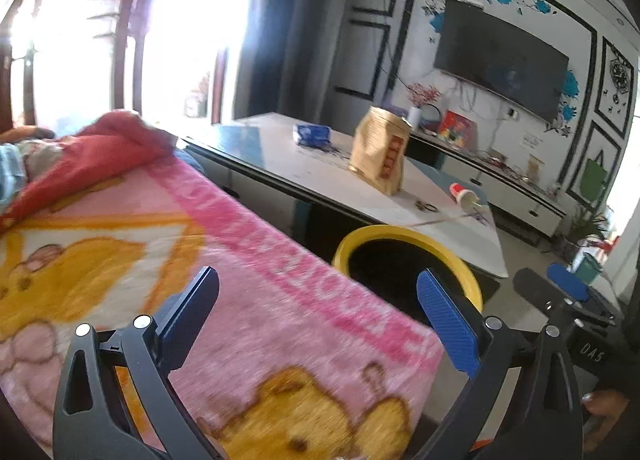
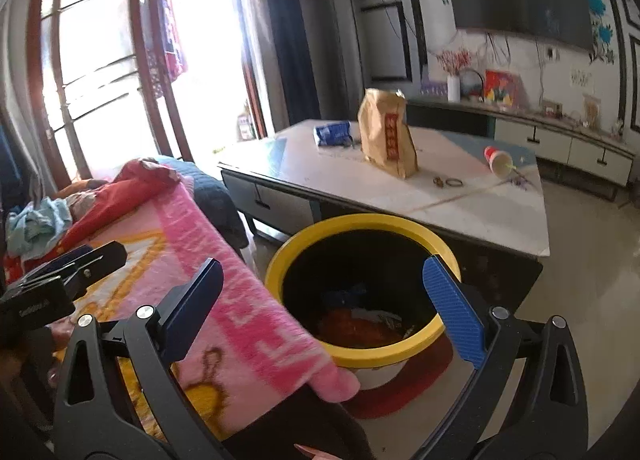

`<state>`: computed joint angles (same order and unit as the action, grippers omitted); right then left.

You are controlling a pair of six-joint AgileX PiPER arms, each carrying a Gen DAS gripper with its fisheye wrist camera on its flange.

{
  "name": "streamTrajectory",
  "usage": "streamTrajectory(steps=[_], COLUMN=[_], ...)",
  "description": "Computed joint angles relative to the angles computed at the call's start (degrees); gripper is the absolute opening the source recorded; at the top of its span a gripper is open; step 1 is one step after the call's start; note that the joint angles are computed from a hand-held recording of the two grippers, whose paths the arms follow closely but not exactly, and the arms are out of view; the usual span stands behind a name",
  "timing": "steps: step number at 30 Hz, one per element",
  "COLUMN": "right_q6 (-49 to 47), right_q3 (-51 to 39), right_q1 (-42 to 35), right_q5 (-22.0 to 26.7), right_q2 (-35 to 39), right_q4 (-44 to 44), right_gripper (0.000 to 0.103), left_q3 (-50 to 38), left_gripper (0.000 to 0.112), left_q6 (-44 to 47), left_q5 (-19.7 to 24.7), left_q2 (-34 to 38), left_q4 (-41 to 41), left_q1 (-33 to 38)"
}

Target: Collect trash

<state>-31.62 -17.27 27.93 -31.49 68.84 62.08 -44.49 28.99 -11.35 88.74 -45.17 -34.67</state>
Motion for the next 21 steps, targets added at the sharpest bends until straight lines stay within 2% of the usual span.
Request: streamTrajectory(steps=[4, 9, 14, 21], right_q6=[-1.4, -0.9, -0.7, 0.1], right_q3=[2.0, 2.6, 2.7, 2.8], right_q1=[13.1, 24.5, 27.8, 27.5], right_q5=[-13.8, -25.6, -29.7, -29.2], right_q2=[1.5, 5.1, 6.0, 6.0], right_q4=[9.2, 15.1, 15.8, 15.7], right_gripper=[0.092, 0.092, 0.092, 0.092], left_q3=[7.5, 13.2, 15.6, 16.1], left_gripper=[0.096, 0.097, 0.097, 0.097], left_q6=[1.0, 0.2, -1.9, -3.0], left_q5=[-6.6, -10.1, -11.5, -12.2], left_q2=[-5.6, -10.0, -12.4, -12.8], left_q4=[-2.0, -0.6, 0.7, 1.2], left_q1=[-1.7, -3.1, -3.2, -3.5])
